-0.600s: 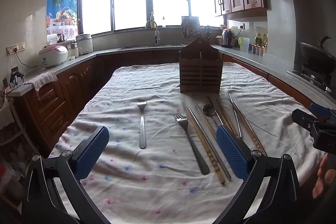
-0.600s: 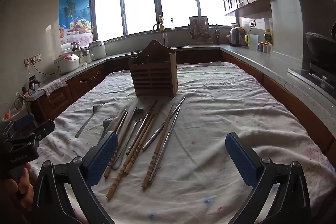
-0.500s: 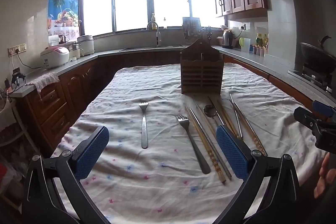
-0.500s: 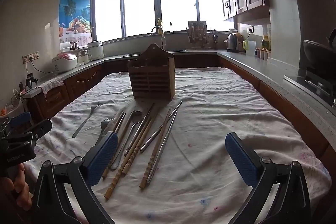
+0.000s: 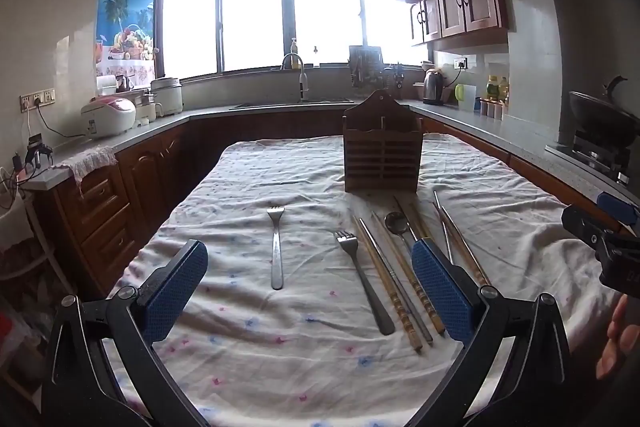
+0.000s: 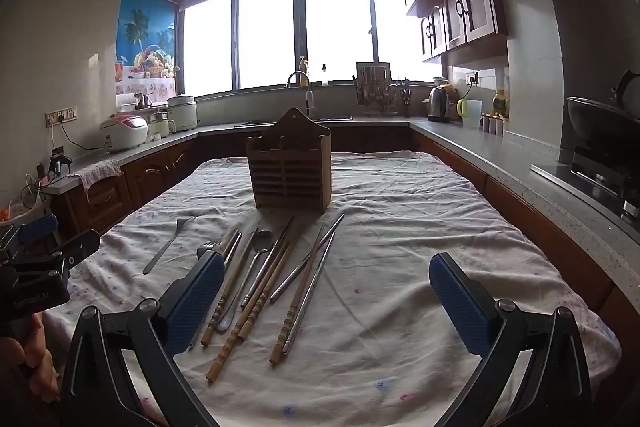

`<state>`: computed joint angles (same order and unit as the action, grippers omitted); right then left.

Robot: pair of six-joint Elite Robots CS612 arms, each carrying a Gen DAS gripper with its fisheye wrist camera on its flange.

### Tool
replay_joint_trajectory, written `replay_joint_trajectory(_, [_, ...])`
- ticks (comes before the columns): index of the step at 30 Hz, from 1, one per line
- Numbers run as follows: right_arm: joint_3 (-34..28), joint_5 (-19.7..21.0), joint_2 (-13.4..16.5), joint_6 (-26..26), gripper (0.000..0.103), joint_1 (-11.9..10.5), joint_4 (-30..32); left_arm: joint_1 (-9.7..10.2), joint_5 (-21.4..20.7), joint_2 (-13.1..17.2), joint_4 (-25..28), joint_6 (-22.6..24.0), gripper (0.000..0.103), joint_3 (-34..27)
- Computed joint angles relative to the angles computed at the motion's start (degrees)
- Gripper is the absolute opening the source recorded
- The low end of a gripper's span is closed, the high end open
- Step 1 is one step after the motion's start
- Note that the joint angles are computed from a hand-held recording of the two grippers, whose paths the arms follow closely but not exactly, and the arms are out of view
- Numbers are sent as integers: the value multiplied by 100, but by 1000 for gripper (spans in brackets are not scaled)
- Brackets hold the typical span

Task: Organize utensils

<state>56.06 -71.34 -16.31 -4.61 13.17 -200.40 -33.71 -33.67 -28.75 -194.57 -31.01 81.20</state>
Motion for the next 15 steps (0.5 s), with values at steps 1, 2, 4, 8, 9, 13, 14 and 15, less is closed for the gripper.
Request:
replay_joint_trajectory(1, [4,7,-1,9,103,-4,-14,0,9,0,-19,-10,103,3])
replay_joint_trajectory(2, [9,26,-5,19,103,-8,-15,-1,17,2,-34,-10,103,3])
replay_joint_trajectory(4, [11,16,-7,39,103,-8,-15,-3,34,0,-10,-22,103,-4])
replay_joint_trajectory(8, [-3,27,-4,54,103,-14,18,4,25,-15,71,-74,103,-1])
replay_joint_trajectory(9, [5,19,-5,42,103,-12,16,5,23,-15,68,-69,103,-2])
replay_joint_trajectory(13, [2,43,-3,47,103,-16,14,7,10,-10,52,-59,103,-7])
replay_joint_trajectory(14, [2,36,-4,46,103,-15,12,7,8,-7,56,-57,103,-13])
replay_joint_trajectory(15, [-3,45,-1,46,103,-16,12,7,20,-4,62,-57,103,-19])
